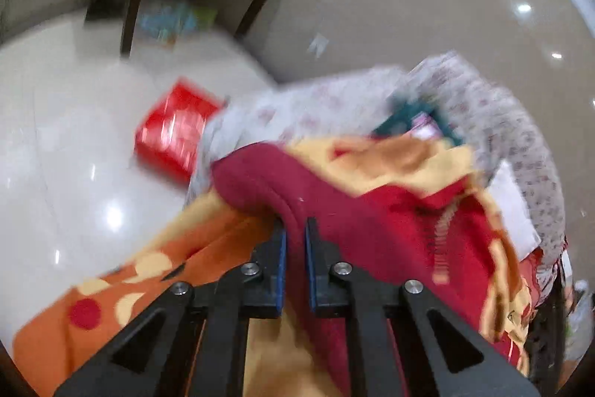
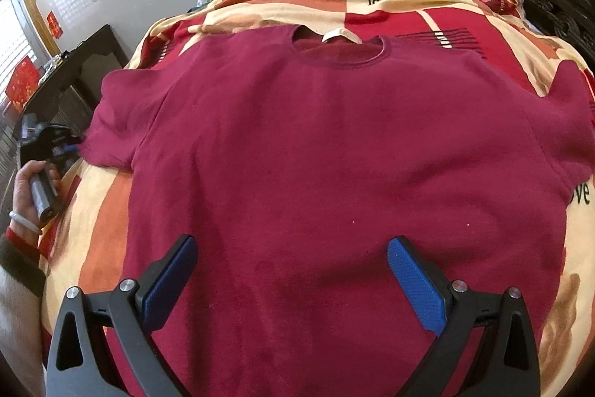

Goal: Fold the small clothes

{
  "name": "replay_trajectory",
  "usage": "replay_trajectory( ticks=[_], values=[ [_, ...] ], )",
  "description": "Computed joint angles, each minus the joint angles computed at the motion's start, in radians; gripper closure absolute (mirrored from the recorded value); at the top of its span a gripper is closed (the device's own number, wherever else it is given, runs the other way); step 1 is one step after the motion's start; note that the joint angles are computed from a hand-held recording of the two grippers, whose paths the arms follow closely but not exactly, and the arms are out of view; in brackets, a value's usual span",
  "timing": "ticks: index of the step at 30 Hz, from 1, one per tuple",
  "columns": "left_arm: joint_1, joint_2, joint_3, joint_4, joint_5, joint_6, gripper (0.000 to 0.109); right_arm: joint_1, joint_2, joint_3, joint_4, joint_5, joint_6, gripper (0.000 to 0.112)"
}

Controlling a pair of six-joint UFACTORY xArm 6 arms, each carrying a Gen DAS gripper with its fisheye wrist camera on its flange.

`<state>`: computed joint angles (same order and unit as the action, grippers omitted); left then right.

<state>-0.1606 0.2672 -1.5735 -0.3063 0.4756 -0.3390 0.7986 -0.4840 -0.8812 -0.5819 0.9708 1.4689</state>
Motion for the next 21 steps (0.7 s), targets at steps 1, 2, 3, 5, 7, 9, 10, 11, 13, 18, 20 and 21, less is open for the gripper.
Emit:
replay_trajectory(
  ticks=[1, 2, 3, 5, 7, 9, 10, 11, 13, 18, 20, 21],
  values=[
    [-0.017, -0.045, 0.034, 0.000, -0.036, 0.029, 0.100, -0.002, -0.005, 0.006, 0.001, -0.008, 0.003, 0.009],
    [-0.033, -0.083, 0.057, -0.034, -0.053, 0.074, 0.100, -0.004, -0.009, 0.010, 0.001, -0.014, 0.006, 0.009],
    [-0.053, -0.122, 0.077, -0.090, -0.063, 0.134, 0.100, -0.007, -0.015, 0.015, 0.002, -0.019, 0.010, 0.009],
    [-0.107, -0.197, 0.111, -0.211, -0.069, 0.263, 0.100, -0.012, -0.035, 0.029, 0.006, -0.033, 0.020, 0.009],
    [-0.182, -0.266, 0.147, -0.301, -0.068, 0.376, 0.100, -0.009, -0.068, 0.046, -0.009, -0.036, 0.048, 0.009],
    [-0.261, -0.305, 0.169, -0.342, -0.054, 0.455, 0.100, -0.001, -0.105, 0.059, -0.037, -0.016, 0.087, 0.009],
    [-0.310, -0.317, 0.181, -0.342, -0.050, 0.473, 0.100, 0.000, -0.123, 0.064, -0.047, -0.003, 0.101, 0.009],
    [-0.350, -0.318, 0.188, -0.334, -0.045, 0.482, 0.100, 0.001, -0.149, 0.073, -0.057, 0.014, 0.114, 0.009],
    [-0.439, -0.307, 0.205, -0.302, -0.039, 0.488, 0.100, 0.005, -0.181, 0.078, -0.062, 0.052, 0.124, 0.009],
    [-0.575, -0.219, 0.208, -0.296, -0.002, 0.516, 0.100, -0.010, -0.263, 0.105, -0.043, 0.121, 0.111, 0.009],
    [-0.605, -0.183, 0.209, -0.212, -0.008, 0.465, 0.095, -0.039, -0.296, 0.121, -0.016, 0.116, 0.083, 0.009],
    [-0.615, -0.180, 0.219, -0.146, -0.013, 0.436, 0.077, -0.048, -0.306, 0.127, -0.015, 0.113, 0.078, 0.009]
  ],
)
